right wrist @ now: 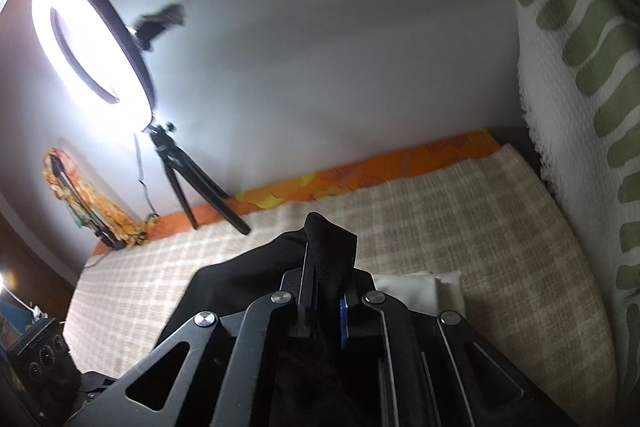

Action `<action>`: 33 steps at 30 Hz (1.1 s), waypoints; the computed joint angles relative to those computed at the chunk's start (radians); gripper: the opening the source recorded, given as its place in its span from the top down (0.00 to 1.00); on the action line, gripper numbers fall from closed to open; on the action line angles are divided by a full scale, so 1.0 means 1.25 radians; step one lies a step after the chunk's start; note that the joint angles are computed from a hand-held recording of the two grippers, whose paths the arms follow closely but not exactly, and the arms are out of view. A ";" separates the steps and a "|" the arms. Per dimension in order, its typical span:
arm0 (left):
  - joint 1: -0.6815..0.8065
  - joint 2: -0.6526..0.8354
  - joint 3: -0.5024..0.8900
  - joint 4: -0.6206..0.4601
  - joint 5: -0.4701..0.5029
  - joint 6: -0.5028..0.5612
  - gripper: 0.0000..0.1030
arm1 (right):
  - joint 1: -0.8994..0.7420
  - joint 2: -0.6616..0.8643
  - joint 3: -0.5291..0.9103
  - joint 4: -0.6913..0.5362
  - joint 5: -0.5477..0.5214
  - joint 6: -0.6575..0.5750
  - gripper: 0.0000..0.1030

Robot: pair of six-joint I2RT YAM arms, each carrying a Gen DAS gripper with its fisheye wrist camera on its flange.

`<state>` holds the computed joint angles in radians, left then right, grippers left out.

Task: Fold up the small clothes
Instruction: 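Lift the folded black shirt with left gripper and carry it onto the green cloth, then open left gripper to release the shirt and pull both tools back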

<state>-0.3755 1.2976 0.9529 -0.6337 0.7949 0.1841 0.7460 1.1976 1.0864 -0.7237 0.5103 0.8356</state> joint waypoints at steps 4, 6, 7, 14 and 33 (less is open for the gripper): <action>-0.002 0.008 0.002 -0.007 -0.013 0.006 0.93 | -0.023 0.008 -0.011 0.001 -0.013 -0.023 0.95; -0.002 0.018 0.010 -0.017 -0.014 0.004 0.93 | -0.037 0.025 -0.003 -0.020 -0.011 -0.022 0.89; -0.002 0.019 0.010 -0.018 -0.017 0.004 0.91 | -0.042 0.036 0.004 -0.034 -0.008 -0.017 0.83; -0.011 0.027 0.024 -0.056 -0.053 -0.007 0.70 | -0.072 0.088 0.040 -0.192 0.077 0.078 0.74; 0.099 -0.093 -0.006 -0.210 -0.063 0.132 0.53 | 0.097 0.049 0.131 -0.487 0.187 0.348 0.52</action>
